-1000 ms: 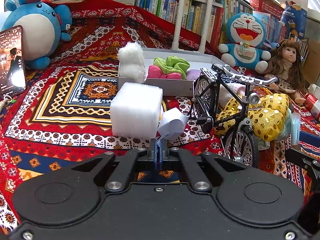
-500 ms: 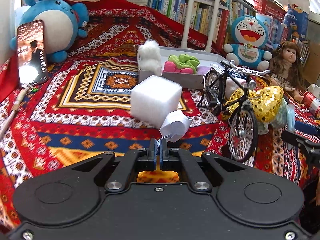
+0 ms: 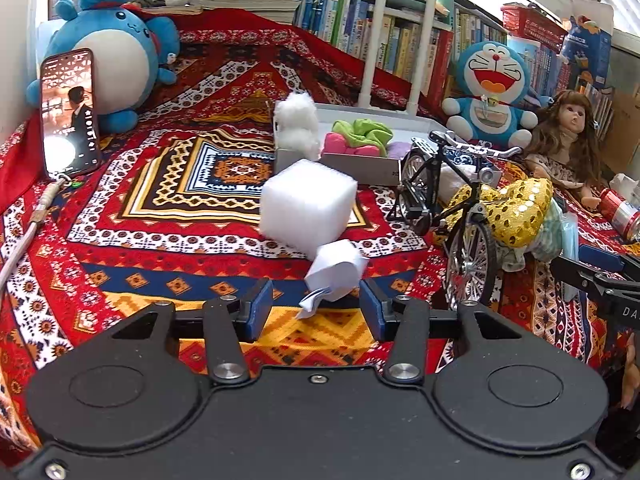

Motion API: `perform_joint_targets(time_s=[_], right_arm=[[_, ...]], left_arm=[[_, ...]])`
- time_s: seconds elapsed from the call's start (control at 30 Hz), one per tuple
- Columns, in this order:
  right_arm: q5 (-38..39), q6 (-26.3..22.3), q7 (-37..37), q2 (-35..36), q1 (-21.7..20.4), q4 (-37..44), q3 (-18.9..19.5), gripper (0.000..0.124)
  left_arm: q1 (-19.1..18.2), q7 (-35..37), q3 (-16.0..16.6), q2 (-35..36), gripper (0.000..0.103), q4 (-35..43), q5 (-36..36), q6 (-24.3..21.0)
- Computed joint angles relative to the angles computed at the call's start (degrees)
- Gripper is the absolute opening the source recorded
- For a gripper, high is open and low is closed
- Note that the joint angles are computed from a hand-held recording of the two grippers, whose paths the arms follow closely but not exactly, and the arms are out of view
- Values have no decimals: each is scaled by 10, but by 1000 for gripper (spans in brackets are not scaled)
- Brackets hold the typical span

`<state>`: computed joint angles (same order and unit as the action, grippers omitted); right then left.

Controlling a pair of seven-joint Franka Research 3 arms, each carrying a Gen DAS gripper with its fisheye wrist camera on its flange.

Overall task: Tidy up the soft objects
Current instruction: 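Lift the paper and mask packet and carry both toward the white tray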

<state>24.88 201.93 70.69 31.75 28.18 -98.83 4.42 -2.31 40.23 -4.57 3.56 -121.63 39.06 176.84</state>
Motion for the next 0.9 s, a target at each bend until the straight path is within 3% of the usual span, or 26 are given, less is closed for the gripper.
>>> perform_joint_targets(time_s=[0.27, 0.4, 0.6, 0.7, 0.9], right_arm=[[12, 0, 5, 2, 2, 2, -4, 90], [11, -1, 8, 3, 2, 3, -2, 90], [1, -7, 19, 7, -9, 7, 8, 89], [8, -12, 25, 8, -1, 10, 0, 76], [16, -8, 39, 4, 0, 7, -2, 53]], left_arm=[[-16, -51, 22, 32, 49, 31, 32, 14], [-7, -22, 10, 48, 50, 39, -17, 24], [-21, -13, 23, 64, 48, 46, -52, 36], [-10, 12, 7, 69, 39, 45, -94, 43], [-72, -33, 74, 66, 38, 49, -28, 40]])
